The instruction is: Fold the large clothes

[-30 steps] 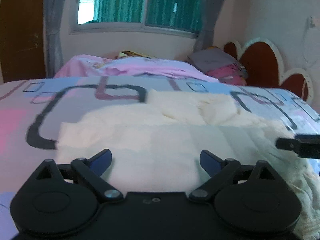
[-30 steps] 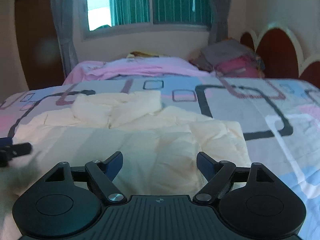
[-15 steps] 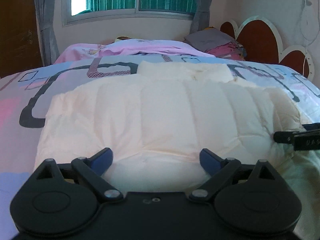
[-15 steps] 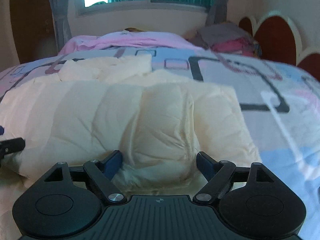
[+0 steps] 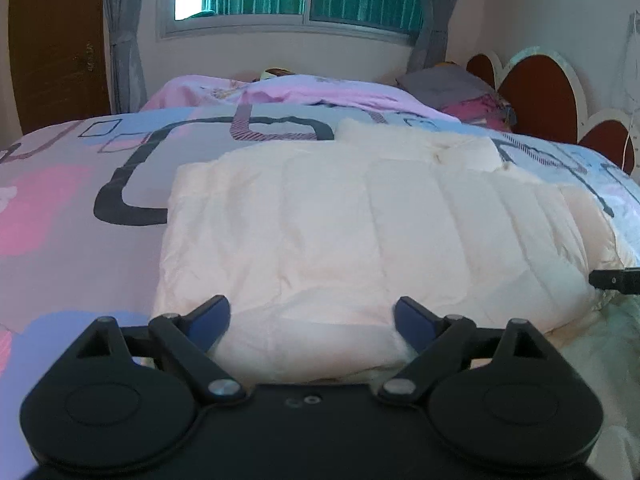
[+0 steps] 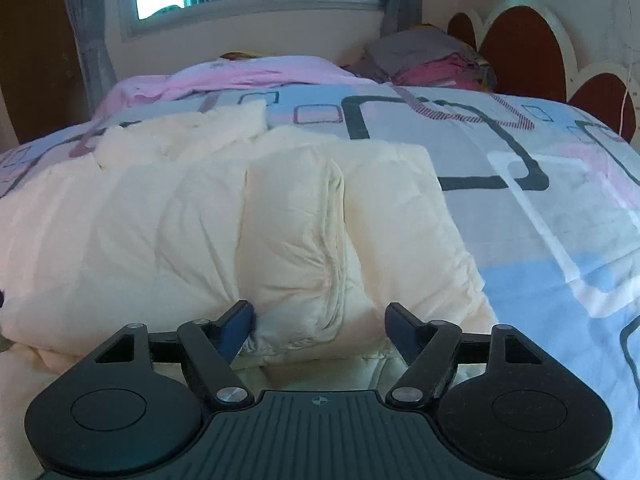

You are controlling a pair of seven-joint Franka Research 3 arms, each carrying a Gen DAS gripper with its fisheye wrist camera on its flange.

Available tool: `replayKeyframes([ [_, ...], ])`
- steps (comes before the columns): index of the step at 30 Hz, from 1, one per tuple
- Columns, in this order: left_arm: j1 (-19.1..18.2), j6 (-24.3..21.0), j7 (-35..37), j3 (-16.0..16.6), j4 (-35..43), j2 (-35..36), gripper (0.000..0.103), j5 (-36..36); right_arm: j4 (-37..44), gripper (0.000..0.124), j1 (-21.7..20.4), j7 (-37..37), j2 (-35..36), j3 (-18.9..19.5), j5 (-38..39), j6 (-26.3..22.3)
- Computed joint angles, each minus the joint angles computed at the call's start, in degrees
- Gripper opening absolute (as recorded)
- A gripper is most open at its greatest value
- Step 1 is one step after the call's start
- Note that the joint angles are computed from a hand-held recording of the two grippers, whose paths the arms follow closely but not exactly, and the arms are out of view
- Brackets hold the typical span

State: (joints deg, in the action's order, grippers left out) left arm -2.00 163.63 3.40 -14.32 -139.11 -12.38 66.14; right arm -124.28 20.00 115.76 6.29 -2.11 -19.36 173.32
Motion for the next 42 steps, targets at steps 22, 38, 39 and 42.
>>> replayKeyframes([
  [22,-2.0,-8.3,7.1,-2.5,-6.0,-10.2,0.102,-9.4,-16.3,0.073,-1.9,-8.5,-18.5,-0.2,14.8,3.2],
  [38,-13.5,-23.1,12.0,-7.3,-19.5,-31.5,0.098,-30.1,-35.0,0.073,1.6,-33.8,-43.1,-12.8,33.1,-4.2],
  [39,-14.8,-24.3,11.8,-7.6,-20.4,-33.0,0.098,-31.4,-35.8,0.073,1.5,-34.9,-44.4,-13.2,33.9,-5.1],
  [42,-18.0,-27.4,11.3,-7.8,-22.4,-36.2,0.098,-35.0,-37.8,0.073,1.2,-37.9,-47.9,-14.9,36.7,-9.1],
])
